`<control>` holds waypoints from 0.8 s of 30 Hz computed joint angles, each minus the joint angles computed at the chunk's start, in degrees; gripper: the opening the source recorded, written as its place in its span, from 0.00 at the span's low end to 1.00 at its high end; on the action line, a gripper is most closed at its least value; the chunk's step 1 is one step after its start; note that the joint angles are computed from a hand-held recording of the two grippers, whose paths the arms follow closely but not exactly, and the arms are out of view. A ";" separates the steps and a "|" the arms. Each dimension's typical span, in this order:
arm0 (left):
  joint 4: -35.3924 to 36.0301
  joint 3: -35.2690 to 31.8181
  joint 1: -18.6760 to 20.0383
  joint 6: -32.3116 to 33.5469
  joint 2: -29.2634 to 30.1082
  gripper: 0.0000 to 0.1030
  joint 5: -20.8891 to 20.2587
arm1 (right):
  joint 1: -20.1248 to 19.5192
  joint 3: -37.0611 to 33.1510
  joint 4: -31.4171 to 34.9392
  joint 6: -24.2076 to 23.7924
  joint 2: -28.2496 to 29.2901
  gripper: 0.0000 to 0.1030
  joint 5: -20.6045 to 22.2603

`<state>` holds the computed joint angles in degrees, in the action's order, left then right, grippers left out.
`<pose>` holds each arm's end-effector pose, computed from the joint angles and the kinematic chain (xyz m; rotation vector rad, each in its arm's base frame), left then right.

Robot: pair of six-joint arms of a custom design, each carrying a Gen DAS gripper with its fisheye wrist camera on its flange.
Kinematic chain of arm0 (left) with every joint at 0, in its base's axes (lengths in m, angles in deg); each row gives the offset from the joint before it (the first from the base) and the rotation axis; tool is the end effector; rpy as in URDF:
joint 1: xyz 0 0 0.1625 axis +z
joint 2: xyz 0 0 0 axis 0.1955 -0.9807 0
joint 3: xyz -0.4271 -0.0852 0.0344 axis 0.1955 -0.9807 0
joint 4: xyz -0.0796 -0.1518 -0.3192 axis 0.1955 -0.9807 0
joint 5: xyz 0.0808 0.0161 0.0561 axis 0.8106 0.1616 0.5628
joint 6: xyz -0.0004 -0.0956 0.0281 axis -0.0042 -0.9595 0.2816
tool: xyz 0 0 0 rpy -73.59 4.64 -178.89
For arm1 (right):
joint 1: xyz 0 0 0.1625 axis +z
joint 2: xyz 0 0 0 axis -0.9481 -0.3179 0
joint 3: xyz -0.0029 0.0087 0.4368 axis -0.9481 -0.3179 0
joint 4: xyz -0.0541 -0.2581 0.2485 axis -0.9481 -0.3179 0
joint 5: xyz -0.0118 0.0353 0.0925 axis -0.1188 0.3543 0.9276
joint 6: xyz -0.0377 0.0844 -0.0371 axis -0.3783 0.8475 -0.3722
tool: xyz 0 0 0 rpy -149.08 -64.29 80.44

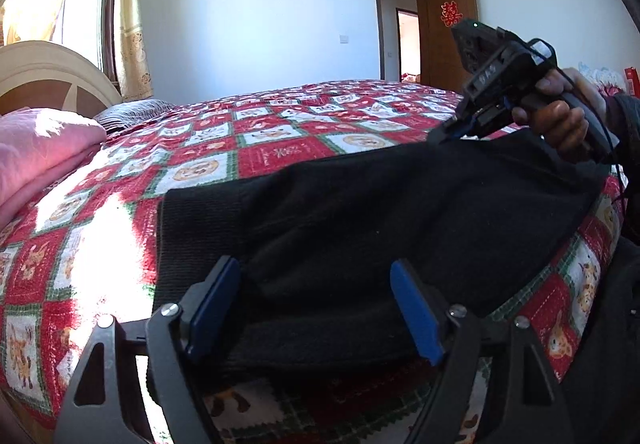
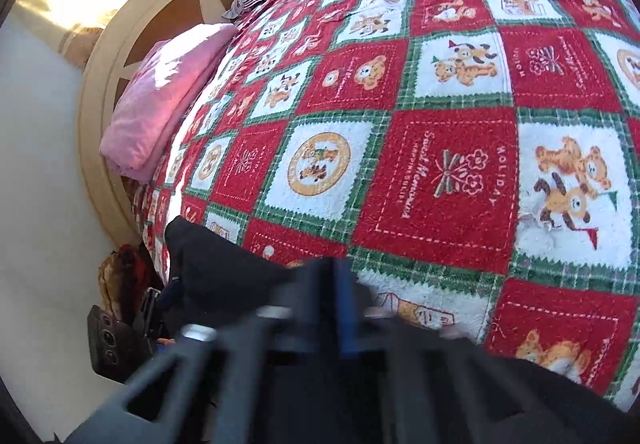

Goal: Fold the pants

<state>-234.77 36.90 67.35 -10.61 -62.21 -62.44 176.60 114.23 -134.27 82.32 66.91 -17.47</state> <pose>0.0359 -0.5650 0.3240 1.2280 2.2875 -0.9856 0.3055 -0.7005 0.0177 0.2216 -2.9263 0.5942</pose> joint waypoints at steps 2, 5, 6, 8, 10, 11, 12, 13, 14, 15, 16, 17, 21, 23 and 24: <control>-0.68 -0.18 -0.76 -1.68 -0.08 0.79 1.56 | 0.85 1.06 -3.26 -1.12 -0.44 0.03 -1.10; -2.27 -1.18 -0.90 -3.90 1.07 0.91 4.25 | 1.84 2.15 -8.04 -2.28 -0.98 0.03 -2.27; -2.45 -1.51 -0.46 -4.19 1.35 0.92 3.79 | 2.03 1.80 -8.24 -2.42 -0.71 0.03 -3.19; -3.80 -1.17 -0.18 -3.56 1.66 0.92 3.33 | 2.38 0.68 -7.94 -3.15 0.36 0.03 -5.79; -4.73 -0.75 -0.46 -2.59 1.92 0.94 4.08 | 2.14 -0.73 -6.77 -2.78 1.75 0.03 -8.09; -4.88 -0.71 -0.52 -2.45 1.93 0.94 4.35 | 1.82 -1.27 -6.10 -2.42 2.34 0.03 -8.81; -4.63 -0.70 -0.66 -2.68 1.81 0.94 4.57 | 1.23 -1.15 -5.37 -1.89 2.36 0.04 -7.75; -3.99 -0.70 -0.71 -3.19 1.41 0.94 4.47 | 0.82 -0.54 -5.47 -1.50 2.08 0.04 -6.74; -3.29 -0.77 -0.70 -3.84 0.97 0.94 4.32 | 0.65 0.78 -6.95 -1.51 1.57 0.11 -6.54; -2.85 -0.86 -0.89 -4.63 0.62 0.94 4.48 | 0.66 2.08 -8.06 -1.46 0.93 0.29 -6.92; -2.61 -0.97 -1.03 -5.28 0.33 0.94 4.33 | 0.67 4.19 -9.58 -1.30 -0.26 0.37 -7.19; -2.49 -1.01 -1.06 -5.66 0.06 0.94 3.85 | 0.75 6.97 -11.93 -1.49 -1.79 0.40 -7.66; -1.34 -0.45 -2.90 -6.74 -1.18 0.94 2.22 | 1.36 18.26 -20.40 -2.91 -8.37 0.40 -11.18; -0.25 -0.12 -4.13 -6.59 -1.51 0.94 1.36 | 1.45 25.88 -25.57 -2.53 -13.00 0.40 -13.47; 0.41 0.12 -4.85 -6.41 -1.63 0.94 0.88 | 1.49 29.61 -28.47 -2.13 -15.18 0.40 -14.68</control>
